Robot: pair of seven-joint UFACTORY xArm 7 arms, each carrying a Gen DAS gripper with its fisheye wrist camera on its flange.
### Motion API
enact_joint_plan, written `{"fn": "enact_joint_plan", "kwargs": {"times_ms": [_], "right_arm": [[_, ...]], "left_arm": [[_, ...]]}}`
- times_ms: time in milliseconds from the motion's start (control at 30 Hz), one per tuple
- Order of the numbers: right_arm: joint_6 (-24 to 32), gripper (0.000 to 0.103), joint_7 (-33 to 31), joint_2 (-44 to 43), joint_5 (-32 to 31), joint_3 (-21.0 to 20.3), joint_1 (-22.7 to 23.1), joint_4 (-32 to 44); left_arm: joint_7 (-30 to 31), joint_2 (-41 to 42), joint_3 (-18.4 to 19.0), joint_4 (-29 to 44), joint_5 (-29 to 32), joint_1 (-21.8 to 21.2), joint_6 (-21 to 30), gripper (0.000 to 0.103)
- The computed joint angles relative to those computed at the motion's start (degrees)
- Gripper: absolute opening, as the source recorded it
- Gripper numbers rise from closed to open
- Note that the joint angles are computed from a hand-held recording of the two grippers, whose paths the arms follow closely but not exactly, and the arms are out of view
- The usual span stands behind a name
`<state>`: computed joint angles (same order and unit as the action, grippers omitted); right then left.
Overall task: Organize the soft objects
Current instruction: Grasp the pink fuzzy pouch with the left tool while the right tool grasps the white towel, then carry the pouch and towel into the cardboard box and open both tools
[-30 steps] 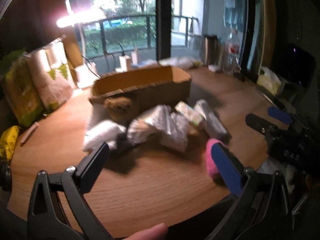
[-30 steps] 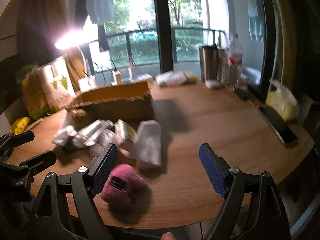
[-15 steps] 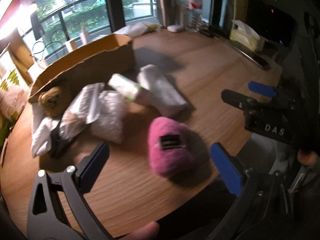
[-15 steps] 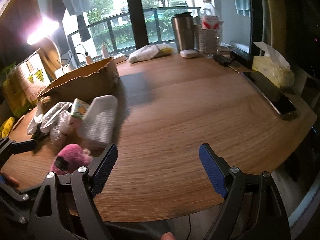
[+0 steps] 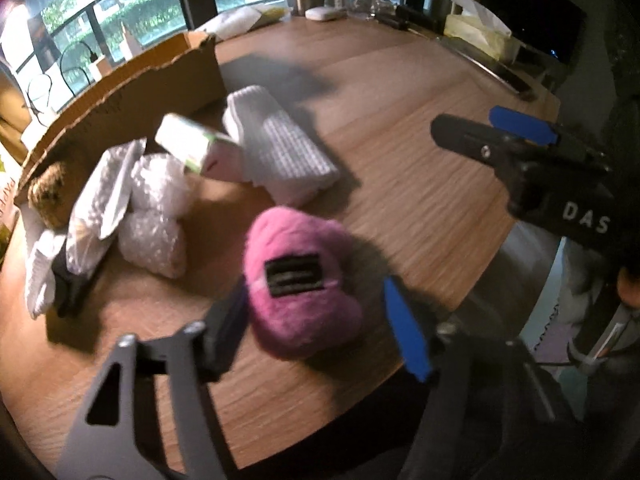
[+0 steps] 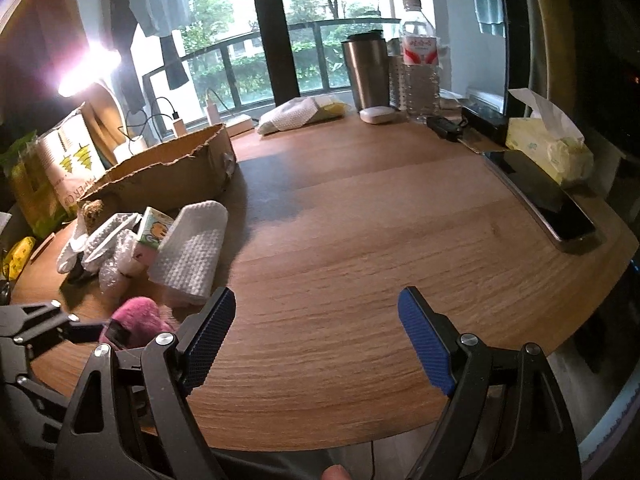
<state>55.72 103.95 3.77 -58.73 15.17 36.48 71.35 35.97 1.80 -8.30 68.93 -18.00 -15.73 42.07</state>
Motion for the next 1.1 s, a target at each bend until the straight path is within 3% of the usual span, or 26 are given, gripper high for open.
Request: {"fn": "enact_joint_plan", "kwargs": {"times_ms": [100, 200, 500, 600, 867, 1033, 1100], "right_arm": [[-1.2, 0.086, -1.6, 1.4, 0.5, -0.3, -0.1, 1.6], [-2.9, 0.086, -4.0, 3.3, 1.2, -1.0, 0.0, 4.0], [-7.4, 0.086, -13.7, 11.6, 4.3, -4.9, 1.7, 14.8], [-6.6, 0.083, -18.1, 15.4, 7.3, -6.5, 2.8, 19.8], [-0.1, 0.058, -27.8, 24.1, 17.3, -10.3, 6.0, 31.4], [-0.7, 0.022, -30.3, 25.5, 19.8, -11.8, 7.3, 33.6], [1.0, 0.014, -30.8, 26.1, 19.4, -12.7, 8.6, 35.4]], "left_arm": [[1.2, 0.2, 0.2, 0.2, -1.8, 0.4, 0.2, 0.047], [3.2, 0.2, 0.5, 0.3, -4.5, 1.1, 0.4, 0.043], [8.5, -0.9, 2.3, 0.6, -11.2, 3.6, -0.6, 0.041], [9.6, -0.9, 3.0, 1.3, -13.6, 4.8, -0.1, 0.041], [13.1, -0.8, 4.5, 2.2, -20.3, 7.9, 1.3, 0.041], [16.2, -1.6, 5.2, 2.5, -24.0, 9.3, 2.3, 0.041], [16.8, -1.8, 5.4, 2.7, -24.9, 9.7, 2.4, 0.041]]}}
